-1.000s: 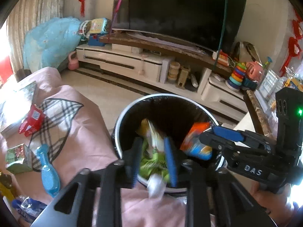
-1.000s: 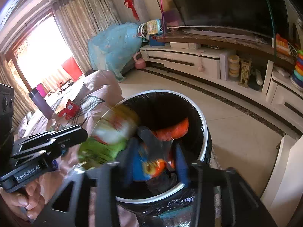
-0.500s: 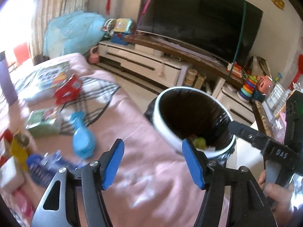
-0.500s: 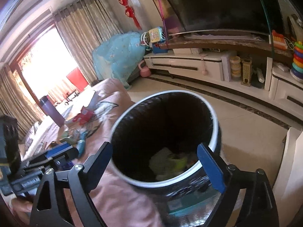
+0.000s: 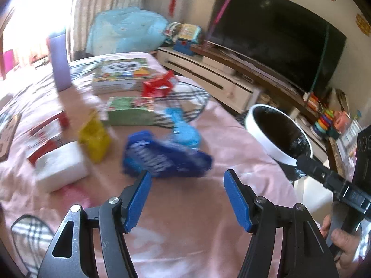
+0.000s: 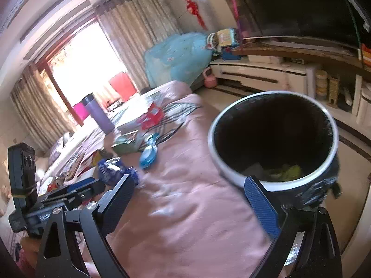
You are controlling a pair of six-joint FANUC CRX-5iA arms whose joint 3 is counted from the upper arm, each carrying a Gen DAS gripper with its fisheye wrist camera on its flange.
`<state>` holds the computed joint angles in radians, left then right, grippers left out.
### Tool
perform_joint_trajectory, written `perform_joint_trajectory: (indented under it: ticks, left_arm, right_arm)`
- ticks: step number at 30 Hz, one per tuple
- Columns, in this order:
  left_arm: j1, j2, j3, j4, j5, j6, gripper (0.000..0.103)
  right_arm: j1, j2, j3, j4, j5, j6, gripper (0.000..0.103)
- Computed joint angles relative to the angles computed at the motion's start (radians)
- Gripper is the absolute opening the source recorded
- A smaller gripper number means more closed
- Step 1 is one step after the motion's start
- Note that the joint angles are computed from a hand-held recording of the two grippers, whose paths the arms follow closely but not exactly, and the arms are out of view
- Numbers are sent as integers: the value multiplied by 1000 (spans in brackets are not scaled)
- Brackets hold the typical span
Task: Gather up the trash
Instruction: 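Grasp the white foam block with the left gripper while the right gripper grasps the blue plastic bag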
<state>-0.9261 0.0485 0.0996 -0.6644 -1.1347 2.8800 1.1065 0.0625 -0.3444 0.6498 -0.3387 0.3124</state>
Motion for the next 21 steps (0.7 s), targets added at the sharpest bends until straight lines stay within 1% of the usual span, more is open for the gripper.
perform_joint_trajectory:
  ticks: [2,5,7,8,9,11,16,19,20,21]
  left_arm:
    - [-19,-27,-21,-17,-30,34,65]
    - [-31,-65,-57,-28,-53,70,65]
    - [-42,-87,-75,-33,-72,87,65]
    - [-35,-99,-88,-26,-65,82,65]
    - [-32,-111,-99,-19,-62,76,66]
    - [-20,-133,-120,-3,-55,47,67]
    - [12,-191,-158,3,-80,-65,73]
    - [53,-235,-193,28,-62,-150,76]
    - [73,-259,-213,39,-42,-191,81]
    - [94,-279,-232,53,-23,-227,83]
  right_arm:
    - [17,12,14,-24,-2,25,97]
    - [40,31,40,-67,-8,78,97]
    - [54,46,66,-113,-16,137,97]
    - [63,51,71,-113,-18,140,97]
    - [70,60,87,-138,-22,173,97]
    - [82,76,114,-186,-30,234,97]
    - [103,118,202,-309,-60,410,97]
    - [111,147,255,-359,-79,504,97]
    - [111,158,275,-382,-87,540,97]
    - [112,168,291,-394,-91,564,97]
